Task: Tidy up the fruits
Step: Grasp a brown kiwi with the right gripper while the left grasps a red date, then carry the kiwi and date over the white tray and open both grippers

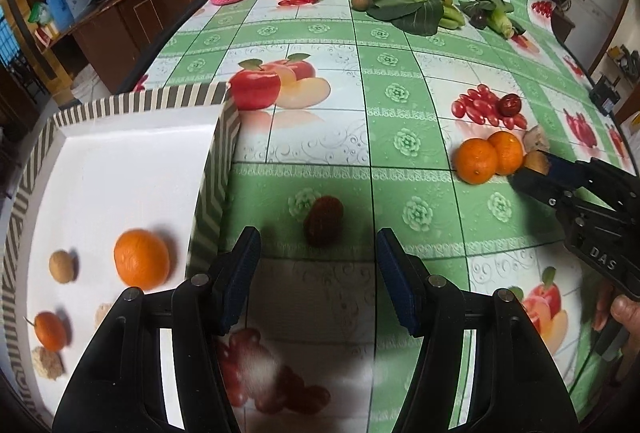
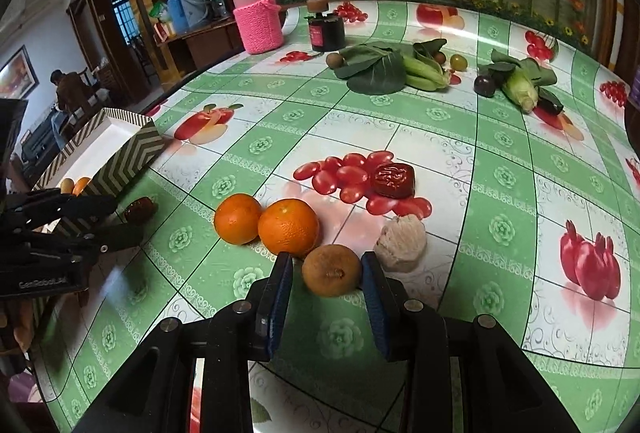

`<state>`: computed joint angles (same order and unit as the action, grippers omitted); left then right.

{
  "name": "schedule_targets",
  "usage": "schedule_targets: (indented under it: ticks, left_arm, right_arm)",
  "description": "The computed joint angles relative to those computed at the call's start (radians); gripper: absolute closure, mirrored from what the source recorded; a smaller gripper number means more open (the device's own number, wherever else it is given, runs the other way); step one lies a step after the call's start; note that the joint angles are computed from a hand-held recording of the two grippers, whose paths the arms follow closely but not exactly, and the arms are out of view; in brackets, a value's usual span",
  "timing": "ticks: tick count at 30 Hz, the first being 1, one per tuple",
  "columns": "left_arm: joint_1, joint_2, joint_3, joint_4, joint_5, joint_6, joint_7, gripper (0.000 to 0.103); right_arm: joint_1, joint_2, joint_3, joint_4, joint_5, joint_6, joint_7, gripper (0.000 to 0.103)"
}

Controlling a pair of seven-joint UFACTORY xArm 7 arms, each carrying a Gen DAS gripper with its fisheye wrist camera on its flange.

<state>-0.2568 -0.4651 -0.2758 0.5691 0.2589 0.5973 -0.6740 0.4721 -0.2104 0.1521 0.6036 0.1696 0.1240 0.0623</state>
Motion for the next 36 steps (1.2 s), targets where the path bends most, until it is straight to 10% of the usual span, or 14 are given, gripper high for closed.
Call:
schedule_targets:
  ticks: [3, 8, 24, 36]
  left_arm:
    - [-0.019, 0.018, 0.029, -0.003, -0.030, -0.043, 0.043, 0.044]
    - [-0.025, 0.038, 0.037, 0.001, -0.043, -0.060, 0.083, 0.083]
    - [-0.080, -0.228, 0.049, -0.123, -0.161, -0.049, 0.127, 0.085]
    - [-0.038, -0.574, 0.060, -0.257, -0.186, 0.129, 0.160, 0.085]
  right_arm:
    - [0.002, -0.002, -0.004, -0.006, 0.003, -0.010, -0.004, 0.074]
    - [0.038, -0.012, -0.039, -0.013, 0.065, -0.006, -0.057, 0.074]
    - [0.125, -0.177, -0.038, -0.104, 0.102, -0.016, 0.002, 0.075]
    - [0.170, -0.152, 0.044, -0.046, 0.019, -0.022, 0.097, 0.075]
